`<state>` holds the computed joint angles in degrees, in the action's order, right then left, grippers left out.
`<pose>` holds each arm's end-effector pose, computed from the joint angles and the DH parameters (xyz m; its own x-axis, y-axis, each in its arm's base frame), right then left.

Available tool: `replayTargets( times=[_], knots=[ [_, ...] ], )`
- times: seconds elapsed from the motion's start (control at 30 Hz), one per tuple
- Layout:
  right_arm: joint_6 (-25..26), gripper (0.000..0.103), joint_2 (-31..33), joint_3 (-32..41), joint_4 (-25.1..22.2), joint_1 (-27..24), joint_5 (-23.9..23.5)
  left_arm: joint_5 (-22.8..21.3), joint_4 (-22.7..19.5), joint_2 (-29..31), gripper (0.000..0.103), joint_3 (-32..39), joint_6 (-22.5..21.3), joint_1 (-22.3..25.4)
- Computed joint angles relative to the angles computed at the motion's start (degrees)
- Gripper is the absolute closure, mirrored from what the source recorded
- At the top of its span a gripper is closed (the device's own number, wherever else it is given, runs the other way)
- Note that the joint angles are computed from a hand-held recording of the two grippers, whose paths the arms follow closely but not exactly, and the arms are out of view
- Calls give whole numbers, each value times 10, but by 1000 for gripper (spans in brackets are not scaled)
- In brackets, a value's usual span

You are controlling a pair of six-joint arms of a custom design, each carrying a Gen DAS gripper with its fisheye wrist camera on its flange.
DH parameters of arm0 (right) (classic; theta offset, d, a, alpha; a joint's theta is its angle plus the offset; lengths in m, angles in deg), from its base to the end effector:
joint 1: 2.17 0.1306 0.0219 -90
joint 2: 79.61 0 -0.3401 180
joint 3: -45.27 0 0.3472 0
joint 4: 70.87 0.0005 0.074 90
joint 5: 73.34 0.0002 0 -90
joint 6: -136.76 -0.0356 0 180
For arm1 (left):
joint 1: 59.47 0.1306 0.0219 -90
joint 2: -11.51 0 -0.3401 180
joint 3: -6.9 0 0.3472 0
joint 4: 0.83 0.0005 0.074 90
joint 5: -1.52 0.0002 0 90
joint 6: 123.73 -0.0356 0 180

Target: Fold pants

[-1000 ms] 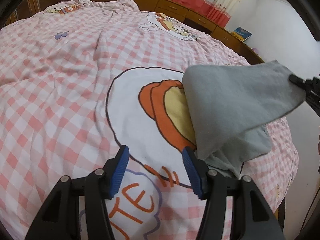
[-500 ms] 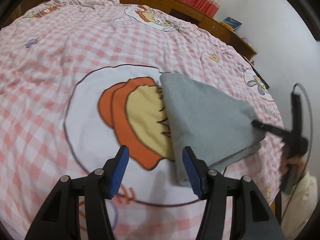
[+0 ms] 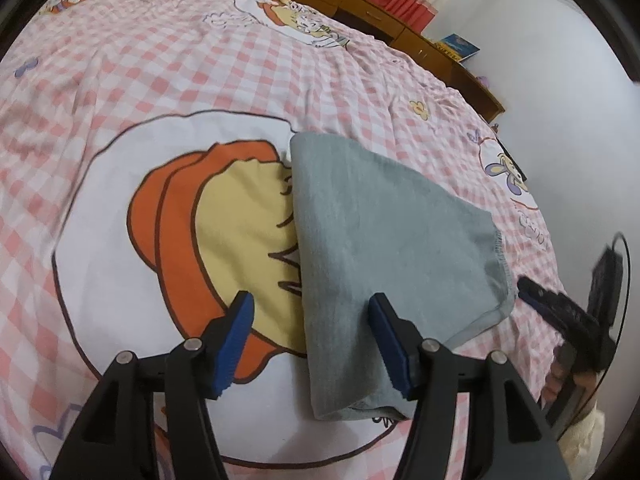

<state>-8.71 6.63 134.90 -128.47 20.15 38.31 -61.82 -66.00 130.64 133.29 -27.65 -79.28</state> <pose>0.3832 0.1426 0.4035 -0.5517 0.6012 -0.5780 0.5312 0.7876 0.3122 0.5475 -0.2147 0.3818 -0.8484 0.2050 -0.4880 0.4397 0.7862 -0.4343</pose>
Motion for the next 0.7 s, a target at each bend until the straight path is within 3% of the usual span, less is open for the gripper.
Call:
replayTargets(
  times=[0.17,0.27,0.4,0.43,0.5,0.53,0.63,0.7],
  knots=[
    [-67,45,-43,-67,38,-6,-18,17,-3,8,39,3,20,-4],
    [-66,45,-31,-82,64,-24,-59,47,-14,17,39,11,37,-5],
    [-83,46,-37,-114,150,-32,-85,36,-7,15,39,5,54,-15],
    [-84,53,-32,-110,149,-32,-80,39,-7,16,41,6,60,-19],
    [-78,71,-19,-95,129,-31,-70,43,-12,21,53,14,62,-26],
    [-71,81,-18,-96,139,-33,-81,28,-16,22,71,19,57,-31],
    [-60,86,-20,-87,135,-26,-67,39,-20,22,84,25,64,-28],
    [-40,87,-25,-75,130,-17,-54,58,-15,15,87,26,70,-21]
  ],
)
